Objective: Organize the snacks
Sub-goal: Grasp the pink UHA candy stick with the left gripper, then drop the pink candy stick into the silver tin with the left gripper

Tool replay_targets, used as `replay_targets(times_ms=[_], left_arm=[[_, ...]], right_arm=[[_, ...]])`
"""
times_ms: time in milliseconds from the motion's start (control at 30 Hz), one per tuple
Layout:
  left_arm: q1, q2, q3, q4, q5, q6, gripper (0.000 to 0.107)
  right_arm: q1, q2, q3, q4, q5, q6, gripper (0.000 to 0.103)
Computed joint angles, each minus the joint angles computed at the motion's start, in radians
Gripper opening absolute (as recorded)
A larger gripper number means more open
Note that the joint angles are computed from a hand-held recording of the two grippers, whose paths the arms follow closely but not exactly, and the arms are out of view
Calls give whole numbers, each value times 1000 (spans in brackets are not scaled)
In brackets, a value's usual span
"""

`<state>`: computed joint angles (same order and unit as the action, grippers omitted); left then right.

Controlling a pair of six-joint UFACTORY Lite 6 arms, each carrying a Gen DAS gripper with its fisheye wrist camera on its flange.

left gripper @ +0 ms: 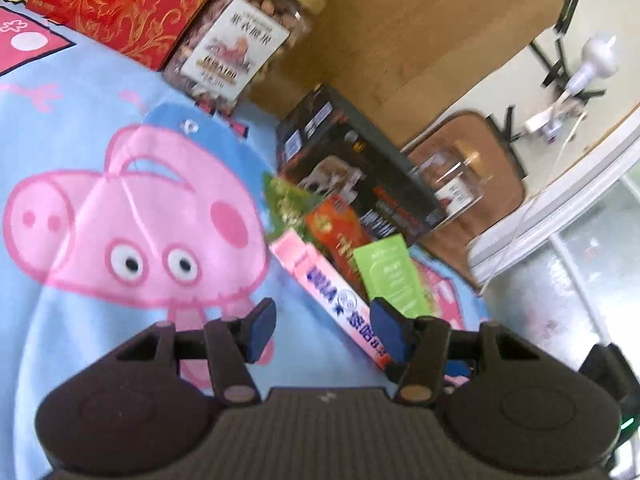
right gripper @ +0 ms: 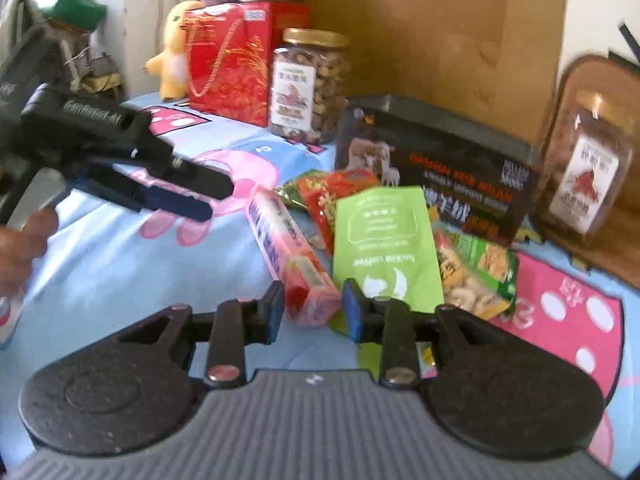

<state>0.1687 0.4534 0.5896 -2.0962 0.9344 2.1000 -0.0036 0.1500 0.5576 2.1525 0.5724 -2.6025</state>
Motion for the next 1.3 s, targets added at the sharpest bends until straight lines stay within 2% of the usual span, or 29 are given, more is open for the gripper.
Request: replay_targets(times_ms=[67,133,300,500,600,667,800,867,933,1033,1100,1200,1300], left_arm=[[-21,-19,-15,-32,-19,16,62],[-38,-60,-28,-69,-62,28,63],[-27,-178,-51,-221,-145,174,67],[-61,-53,118,-150,-161,182,67],[-95,2,163,-74,-210,122,40],[-95,-15,112,-80,-194,140,38],[-134,-93,-27,-287,-166,302,38],[-139,-112,-39,-319,-174,310,38],[-126,-135,-25,-278,-183,248,38],[-124,-182,46,-191,-201,126,38],[-168,-186,147,-184,-250,81,38],[-238,-103,351,-210,-308,46,38],[-289,44,583,-198,-381,-20,38]], right_arm=[[-60,28,13,-180,99,209,29],[-80,-15,-12,-284,122,305,28],[-122,-57,-75,-299,154,265,33],[-110,-39,-105,-264,173,216,33],[-61,-33,-109,-183,151,159,31],[-48,-29,-101,-157,135,147,26],[-52,2,-87,-125,143,112,26],[-46,5,-87,-98,148,94,26],[-54,-9,-92,-94,169,90,26],[-91,-53,-80,-111,207,107,26],[-121,-58,-23,-130,225,131,26],[-149,-4,103,-106,227,111,26],[-152,130,296,-54,196,82,26]])
